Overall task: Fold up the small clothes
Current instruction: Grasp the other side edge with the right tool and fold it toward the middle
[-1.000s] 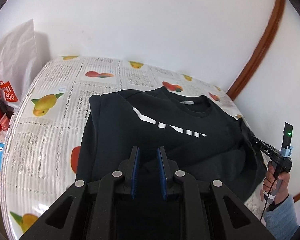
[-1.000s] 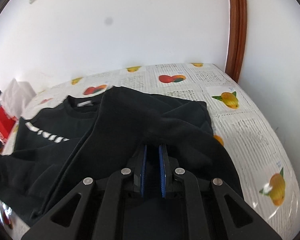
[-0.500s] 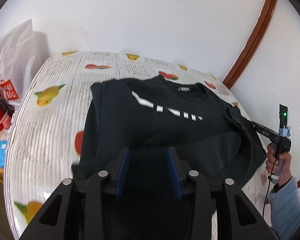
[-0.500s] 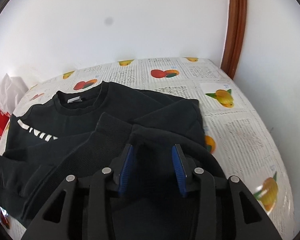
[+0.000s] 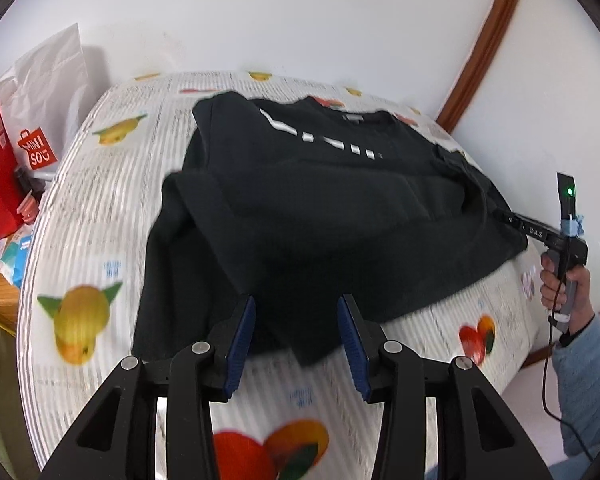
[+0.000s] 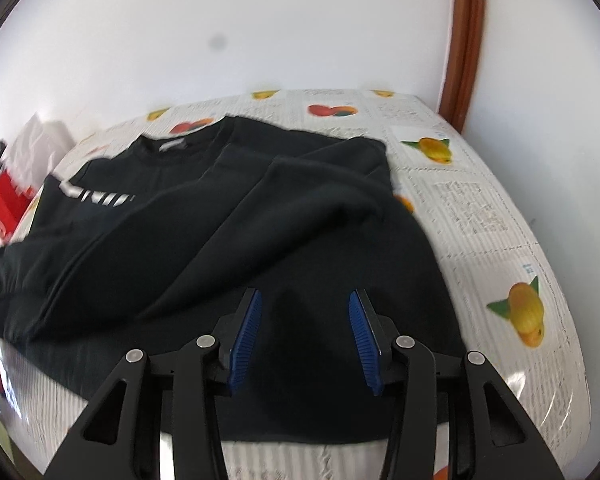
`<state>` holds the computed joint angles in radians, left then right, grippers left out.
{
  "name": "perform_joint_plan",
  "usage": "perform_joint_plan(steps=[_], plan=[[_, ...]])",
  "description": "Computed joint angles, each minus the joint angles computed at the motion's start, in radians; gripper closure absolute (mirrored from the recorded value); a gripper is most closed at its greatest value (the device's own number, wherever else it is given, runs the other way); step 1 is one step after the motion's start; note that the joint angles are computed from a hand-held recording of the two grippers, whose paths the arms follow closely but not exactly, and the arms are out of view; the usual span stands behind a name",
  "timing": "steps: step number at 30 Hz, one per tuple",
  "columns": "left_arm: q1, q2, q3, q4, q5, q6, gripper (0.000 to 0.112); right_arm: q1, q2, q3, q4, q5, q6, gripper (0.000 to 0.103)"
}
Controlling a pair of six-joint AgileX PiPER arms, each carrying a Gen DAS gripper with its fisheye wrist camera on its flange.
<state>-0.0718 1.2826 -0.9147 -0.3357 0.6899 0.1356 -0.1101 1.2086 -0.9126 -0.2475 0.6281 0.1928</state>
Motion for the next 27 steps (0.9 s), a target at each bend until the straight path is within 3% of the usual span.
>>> perform_joint_plan(steps=[6,13,21,27], plan=[[-0.06,-0.032,0.055,0.028,0.031,0.021,0.072,0.064,-0.017,0.048,-0.07,-0.019,0.075,0.058],[-0.165,0.009,0.038,0.152,-0.043,-0.107,0.072,0.103,-0.002,0.055,-0.13,-0.018,0.146,0.058],[-0.089,0.026,-0.012,0.029,-0.124,-0.002,0.072,0.182,0.01,0.098,-0.35,-0.013,0.329,0.058],[-0.064,0.086,-0.024,0.007,-0.079,0.082,0.071,0.178,0.029,0.043,-0.229,-0.003,0.226,0.058]])
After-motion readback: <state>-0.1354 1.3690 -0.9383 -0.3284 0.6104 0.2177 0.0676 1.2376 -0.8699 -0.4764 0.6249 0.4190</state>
